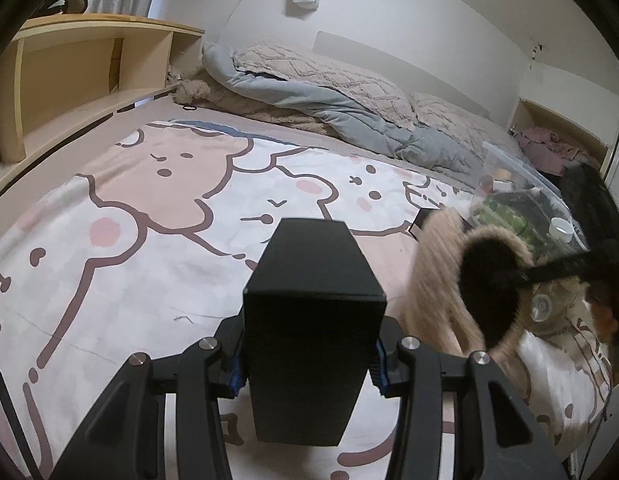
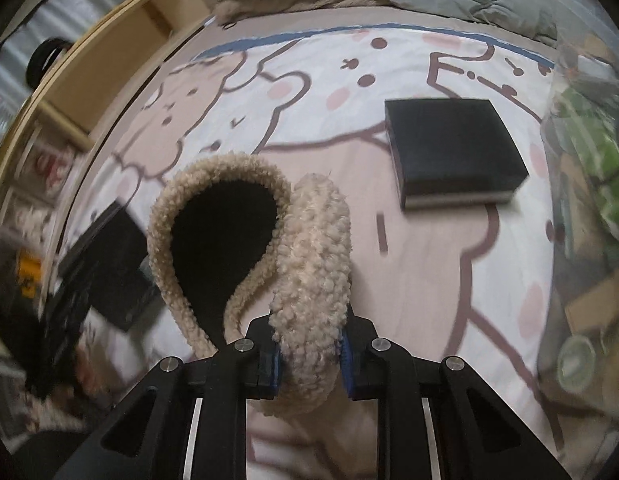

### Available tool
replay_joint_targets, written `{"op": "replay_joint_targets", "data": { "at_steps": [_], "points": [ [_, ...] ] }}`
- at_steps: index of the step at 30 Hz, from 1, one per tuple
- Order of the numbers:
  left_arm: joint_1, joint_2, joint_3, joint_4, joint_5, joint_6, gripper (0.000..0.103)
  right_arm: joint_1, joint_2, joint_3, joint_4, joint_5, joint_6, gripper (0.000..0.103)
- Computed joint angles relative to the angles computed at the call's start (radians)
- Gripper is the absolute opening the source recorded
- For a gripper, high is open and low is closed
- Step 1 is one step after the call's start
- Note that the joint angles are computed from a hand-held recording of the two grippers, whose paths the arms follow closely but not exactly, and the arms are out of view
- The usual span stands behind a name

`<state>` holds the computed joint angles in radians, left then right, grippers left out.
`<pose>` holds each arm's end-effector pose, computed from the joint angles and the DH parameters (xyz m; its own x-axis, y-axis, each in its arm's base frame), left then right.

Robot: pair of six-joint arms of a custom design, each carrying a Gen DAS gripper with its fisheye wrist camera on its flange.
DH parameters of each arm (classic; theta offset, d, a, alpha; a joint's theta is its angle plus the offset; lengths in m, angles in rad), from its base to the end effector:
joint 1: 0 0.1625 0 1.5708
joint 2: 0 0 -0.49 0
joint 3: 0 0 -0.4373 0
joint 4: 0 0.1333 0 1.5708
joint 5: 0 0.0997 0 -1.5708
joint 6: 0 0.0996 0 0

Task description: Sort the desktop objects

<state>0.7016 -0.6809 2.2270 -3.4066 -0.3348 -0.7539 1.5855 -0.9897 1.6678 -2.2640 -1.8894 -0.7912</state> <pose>-0.2324 -0.4941 0.0309 -0.8059 -0.3674 -0.4643 0.2474 0.5035 -0.8278 0.1125 -0.7091 0.2047 -0.6571 -0.7175 0.2309 -0.6857 0.6963 0.2121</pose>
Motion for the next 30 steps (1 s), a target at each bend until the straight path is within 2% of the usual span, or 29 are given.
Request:
{"op": "replay_joint_targets", "data": {
  "at_steps": [3, 5, 7, 10, 13, 16, 18, 20, 27, 30],
  "points": [
    [-0.001, -0.005, 0.002, 0.013, -0.002, -0.012, 0.047, -0.004, -0.034, 0.015, 0.057, -0.016, -0.018, 0.023],
    [-0.002, -0.010, 0.004, 0.037, -0.005, -0.032, 0.047, -0.007, -0.054, 0.037, 0.048, -0.030, -0.049, 0.023],
    [0.000, -0.011, 0.003, 0.063, -0.009, -0.053, 0.047, -0.012, -0.071, 0.076, -0.008, -0.054, -0.096, 0.023],
    [-0.004, -0.006, 0.003, 0.074, -0.006, -0.077, 0.072, -0.027, -0.074, 0.118, -0.085, -0.077, -0.118, 0.023],
    [-0.008, -0.006, 0.005, 0.084, -0.004, -0.085, 0.072, -0.038, -0.090, 0.171, -0.195, -0.061, -0.165, 0.024],
    [-0.010, -0.011, 0.007, 0.108, -0.002, -0.108, 0.072, -0.056, -0.112, 0.199, -0.252, -0.009, -0.132, 0.026],
    [-0.010, -0.012, 0.007, 0.104, -0.006, -0.113, 0.072, -0.072, -0.126, 0.216, -0.286, 0.027, -0.096, 0.035],
    [-0.012, -0.012, 0.007, 0.101, -0.009, -0.118, 0.072, -0.092, -0.143, 0.237, -0.317, 0.064, -0.057, 0.071],
    [-0.012, -0.016, 0.004, 0.154, -0.029, -0.171, 0.072, -0.156, -0.209, 0.321, -0.374, 0.138, 0.003, 0.073],
    [-0.010, -0.016, 0.005, 0.169, -0.031, -0.202, 0.072, -0.173, -0.239, 0.380, -0.458, 0.153, -0.050, 0.073]
  ]
}}
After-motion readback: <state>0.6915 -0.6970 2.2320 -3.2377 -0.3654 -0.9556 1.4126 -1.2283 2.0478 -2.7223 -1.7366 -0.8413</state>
